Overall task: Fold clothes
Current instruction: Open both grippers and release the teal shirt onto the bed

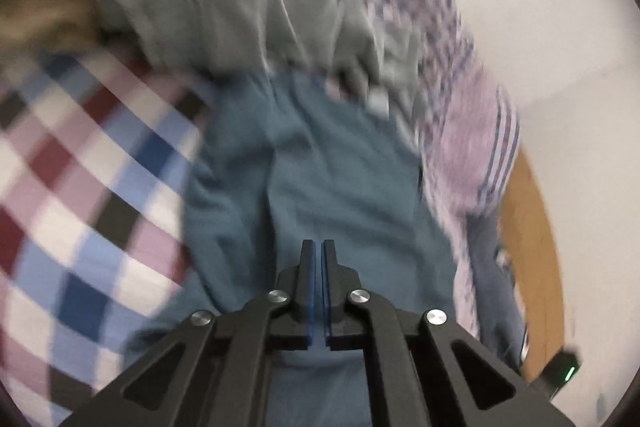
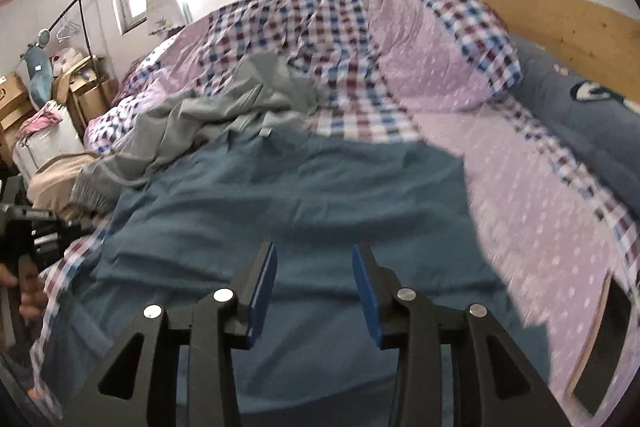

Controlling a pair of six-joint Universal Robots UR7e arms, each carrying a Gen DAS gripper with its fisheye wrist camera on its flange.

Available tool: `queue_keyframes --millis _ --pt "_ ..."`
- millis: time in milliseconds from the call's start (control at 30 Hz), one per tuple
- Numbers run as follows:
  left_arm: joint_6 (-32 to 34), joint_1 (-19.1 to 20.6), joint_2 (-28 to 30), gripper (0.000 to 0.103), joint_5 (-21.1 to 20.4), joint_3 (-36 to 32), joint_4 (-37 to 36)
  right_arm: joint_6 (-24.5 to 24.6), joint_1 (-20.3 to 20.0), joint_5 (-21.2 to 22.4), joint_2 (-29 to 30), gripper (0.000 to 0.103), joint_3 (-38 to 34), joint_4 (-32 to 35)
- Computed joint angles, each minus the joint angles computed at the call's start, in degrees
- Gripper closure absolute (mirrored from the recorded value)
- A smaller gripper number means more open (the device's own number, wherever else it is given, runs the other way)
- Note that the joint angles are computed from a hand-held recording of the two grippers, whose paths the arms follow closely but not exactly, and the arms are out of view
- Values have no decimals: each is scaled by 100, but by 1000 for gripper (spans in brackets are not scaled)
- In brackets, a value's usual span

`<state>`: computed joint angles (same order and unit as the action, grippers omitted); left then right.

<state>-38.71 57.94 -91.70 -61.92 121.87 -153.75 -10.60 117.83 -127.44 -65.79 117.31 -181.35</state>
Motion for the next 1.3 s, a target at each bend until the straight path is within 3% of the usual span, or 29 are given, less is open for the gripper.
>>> queue_keyframes --millis 133,200,267,333,500,667,800,1000,1067,1167,1300 --pt "-546 -25 -350 101 543 67 352 219 61 142 -85 61 274 128" --pt "-764 -33 -527 91 723 120 554 280 114 190 -113 60 398 177" --pt "-864 -61 -744 41 800 267 586 324 172 257 -155 59 516 216" --pt "-923 -99 -946 32 833 419 599 336 242 306 -226 59 635 220" --pt "-981 -318 -1488 31 706 675 1344 442 309 408 -505 58 934 199" --pt "-1395 -881 -2360 31 973 1075 2501 723 340 490 -915 58 1285 182" --pt "-2314 -1471 -3245 31 1121 1442 3504 908 404 526 -1219 58 1574 194" --pt "-4437 -2801 -4555 31 1308 1778 5576 1004 621 375 -1596 58 1953 173" --pt "-4836 -2990 -4781 31 1181 1887 5783 1124 643 378 -1793 58 2075 205" --pt "-5075 -2998 -5040 31 957 2122 5518 1490 595 379 -2286 58 2307 334" --pt "-5280 -3074 -5309 31 1070 2271 5270 2271 297 339 -3300 58 2633 678"
